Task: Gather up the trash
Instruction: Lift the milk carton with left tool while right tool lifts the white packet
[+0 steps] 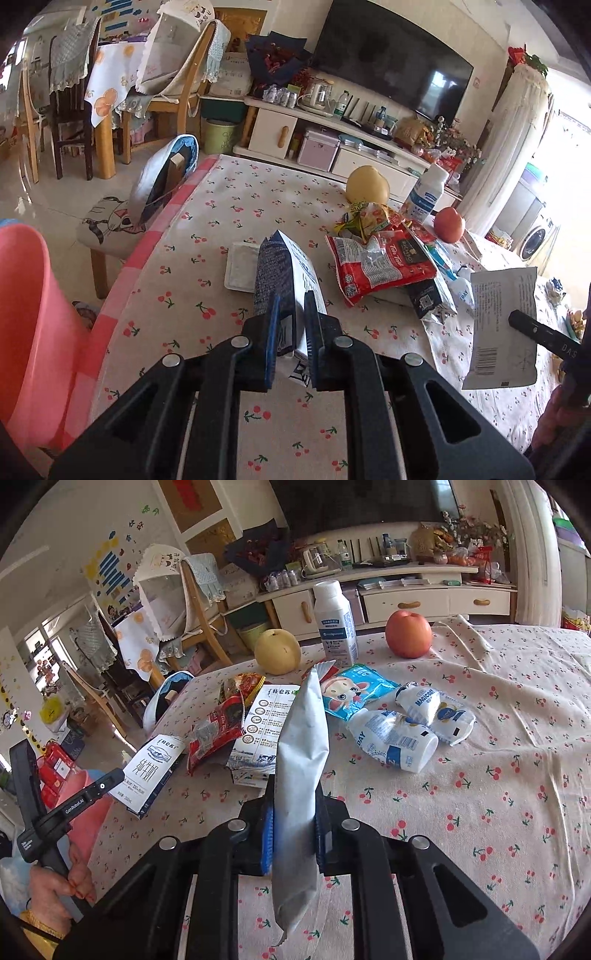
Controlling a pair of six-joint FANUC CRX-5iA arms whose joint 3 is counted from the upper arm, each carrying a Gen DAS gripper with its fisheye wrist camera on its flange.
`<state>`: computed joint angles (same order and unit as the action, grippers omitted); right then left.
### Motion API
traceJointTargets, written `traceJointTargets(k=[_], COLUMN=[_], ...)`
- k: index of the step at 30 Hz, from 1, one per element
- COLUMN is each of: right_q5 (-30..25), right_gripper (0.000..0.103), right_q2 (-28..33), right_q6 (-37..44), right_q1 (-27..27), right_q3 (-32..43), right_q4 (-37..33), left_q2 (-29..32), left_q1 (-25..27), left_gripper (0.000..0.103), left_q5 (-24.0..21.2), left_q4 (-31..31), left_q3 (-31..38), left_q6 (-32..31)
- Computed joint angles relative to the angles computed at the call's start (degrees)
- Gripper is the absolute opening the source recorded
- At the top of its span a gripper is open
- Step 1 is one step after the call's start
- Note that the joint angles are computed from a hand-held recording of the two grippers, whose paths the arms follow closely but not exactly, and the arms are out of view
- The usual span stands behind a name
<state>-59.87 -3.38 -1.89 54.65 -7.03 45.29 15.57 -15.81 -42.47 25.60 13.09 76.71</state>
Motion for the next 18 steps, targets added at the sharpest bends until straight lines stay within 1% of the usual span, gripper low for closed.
traceJointTargets(k=[2, 4, 5, 6, 7, 8, 9, 11, 14, 16, 18], right_q5=[-1.6, -2.7, -2.7, -2.6, -2.5, -2.7, -2.9, -2.4, -1.4, -0.6, 0.1], right_gripper=[0.018, 0.018, 0.018, 0.018, 0.018, 0.018, 0.018, 0.018, 0.018, 0.018, 0.018], right_q2=[0.3, 0.6, 0.6, 0.6, 0.7, 1.1, 1.5, 1.9, 2.1, 2.1, 2.0], right_q6=[0.1, 0.3, 0.4, 0.4, 0.6, 1.1, 2.0, 2.7, 3.2, 3.2, 3.2], right_q1=[1.1, 2.1, 2.4, 2.6, 2.8, 3.0, 3.1, 3.1, 2.8, 2.5, 2.3], right_q3=[0.5, 0.9, 1.0, 1.0, 1.0, 1.3, 1.8, 1.9, 1.7, 1.4, 1.1], right_q4=[1.1, 1.9, 2.1, 2.3, 2.5, 2.7, 2.7, 2.7, 2.4, 2.1, 1.6], left_q2=[0.4, 1.2, 1.6, 2.1, 2.5, 2.5, 2.4, 3.3, 5.4, 6.8, 7.0], left_q1=[0.4, 0.8, 0.8, 0.9, 0.8, 0.6, 0.2, -0.3, -0.5, -1.7, -3.8], left_gripper=[0.015, 0.015, 0.02, 0.036, 0.049, 0.069, 0.077, 0.077, 0.078, 0.081, 0.082], left_q5=[-2.1, -5.1, -6.6, -7.9, -8.8, -8.8, -8.3, -9.0, -11.1, -12.4, -12.5], left_q4=[2.9, 5.8, 5.9, 5.8, 5.5, 4.5, 2.7, -1.4, -3.6, -9.0, -15.4], left_q3=[-0.3, -0.4, 0.2, 0.8, 1.3, 1.4, 1.5, 3.6, 6.9, 10.4, 12.9], left_q6=[-2.8, -5.3, -5.5, -5.6, -5.4, -4.8, -3.7, -0.6, 4.7, 8.5, 10.2])
